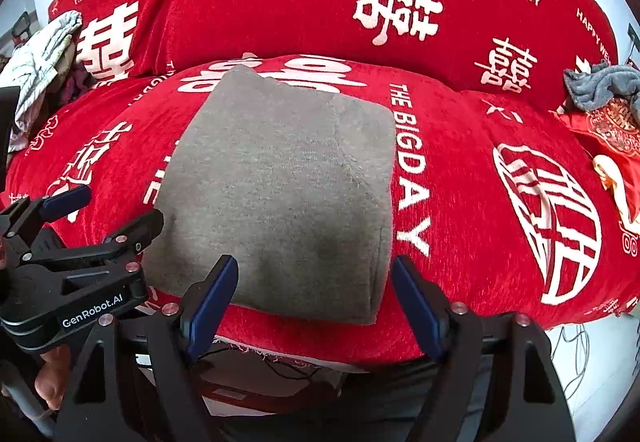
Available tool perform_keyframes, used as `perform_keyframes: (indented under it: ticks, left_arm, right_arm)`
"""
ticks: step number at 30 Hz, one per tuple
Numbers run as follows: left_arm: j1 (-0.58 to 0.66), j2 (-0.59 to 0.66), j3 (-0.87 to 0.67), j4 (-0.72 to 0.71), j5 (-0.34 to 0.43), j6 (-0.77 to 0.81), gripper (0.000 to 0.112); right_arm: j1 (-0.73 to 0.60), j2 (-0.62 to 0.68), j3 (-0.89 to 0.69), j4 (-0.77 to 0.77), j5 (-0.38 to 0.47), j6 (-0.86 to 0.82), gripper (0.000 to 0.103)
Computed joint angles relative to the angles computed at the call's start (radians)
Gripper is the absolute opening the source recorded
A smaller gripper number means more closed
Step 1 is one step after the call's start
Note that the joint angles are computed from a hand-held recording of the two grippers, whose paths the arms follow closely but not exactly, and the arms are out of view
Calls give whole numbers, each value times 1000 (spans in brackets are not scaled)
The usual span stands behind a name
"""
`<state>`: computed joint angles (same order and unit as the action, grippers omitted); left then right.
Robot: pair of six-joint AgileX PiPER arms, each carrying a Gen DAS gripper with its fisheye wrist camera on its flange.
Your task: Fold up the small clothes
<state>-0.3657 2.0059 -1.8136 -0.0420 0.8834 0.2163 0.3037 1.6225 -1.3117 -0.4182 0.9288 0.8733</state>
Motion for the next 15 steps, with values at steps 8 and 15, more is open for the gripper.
perform_keyframes:
  ticks: [8,15]
  left_arm:
    - [6,-35,43,-16,-35,16,89]
    - [9,-38,47,-25,-35,21,89]
  right_arm:
    - [20,-7,-4,-31,16,27,81]
    - [30,-1,-18,-42,30,29,81]
